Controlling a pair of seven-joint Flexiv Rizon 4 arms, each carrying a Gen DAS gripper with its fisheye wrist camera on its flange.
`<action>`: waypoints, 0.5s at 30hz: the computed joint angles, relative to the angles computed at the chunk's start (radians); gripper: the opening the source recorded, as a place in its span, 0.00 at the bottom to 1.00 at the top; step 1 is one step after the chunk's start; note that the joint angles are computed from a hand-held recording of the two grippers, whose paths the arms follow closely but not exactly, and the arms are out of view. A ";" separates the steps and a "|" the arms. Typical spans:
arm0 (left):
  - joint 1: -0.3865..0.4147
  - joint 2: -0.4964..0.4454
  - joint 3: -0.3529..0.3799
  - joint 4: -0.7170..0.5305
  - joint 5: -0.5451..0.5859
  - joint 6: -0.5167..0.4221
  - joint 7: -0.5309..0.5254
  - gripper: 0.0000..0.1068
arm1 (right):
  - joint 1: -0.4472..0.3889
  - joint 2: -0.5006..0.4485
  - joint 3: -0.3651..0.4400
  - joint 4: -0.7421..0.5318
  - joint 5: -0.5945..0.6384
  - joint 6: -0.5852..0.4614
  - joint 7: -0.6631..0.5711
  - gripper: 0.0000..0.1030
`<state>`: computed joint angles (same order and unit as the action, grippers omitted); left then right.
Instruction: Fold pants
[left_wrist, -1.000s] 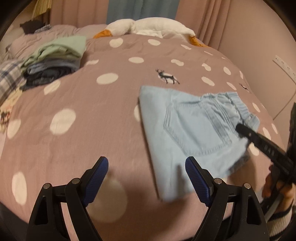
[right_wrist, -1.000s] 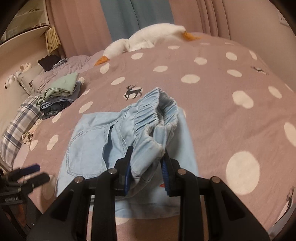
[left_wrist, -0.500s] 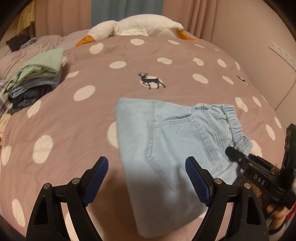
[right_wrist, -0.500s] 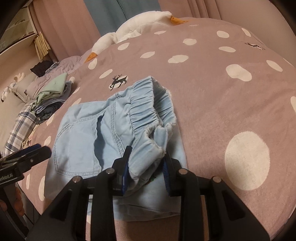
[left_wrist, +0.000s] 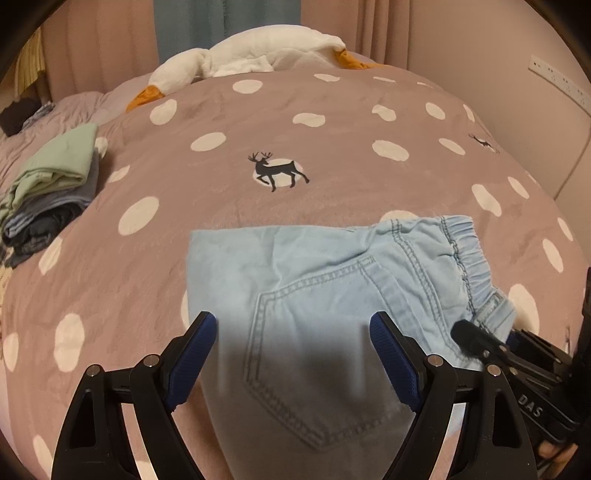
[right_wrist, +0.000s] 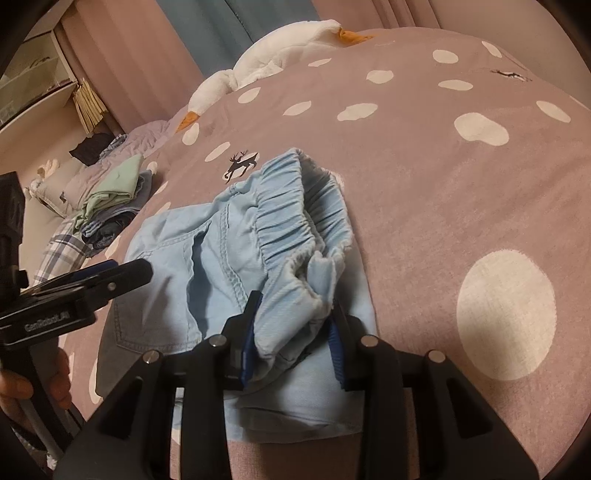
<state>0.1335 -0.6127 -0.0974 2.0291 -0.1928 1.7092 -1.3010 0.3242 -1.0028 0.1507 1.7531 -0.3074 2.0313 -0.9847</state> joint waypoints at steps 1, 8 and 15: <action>-0.010 -0.005 0.010 -0.008 -0.001 -0.003 0.000 0.80 | -0.008 -0.003 0.008 -0.002 -0.007 0.000 0.001 0.32; -0.096 -0.049 0.116 -0.086 -0.026 -0.078 -0.021 0.80 | -0.037 -0.017 0.031 -0.012 -0.042 0.006 0.007 0.33; -0.036 -0.068 0.059 -0.110 -0.058 -0.151 -0.027 0.80 | -0.053 -0.029 0.041 -0.018 -0.064 0.019 0.019 0.34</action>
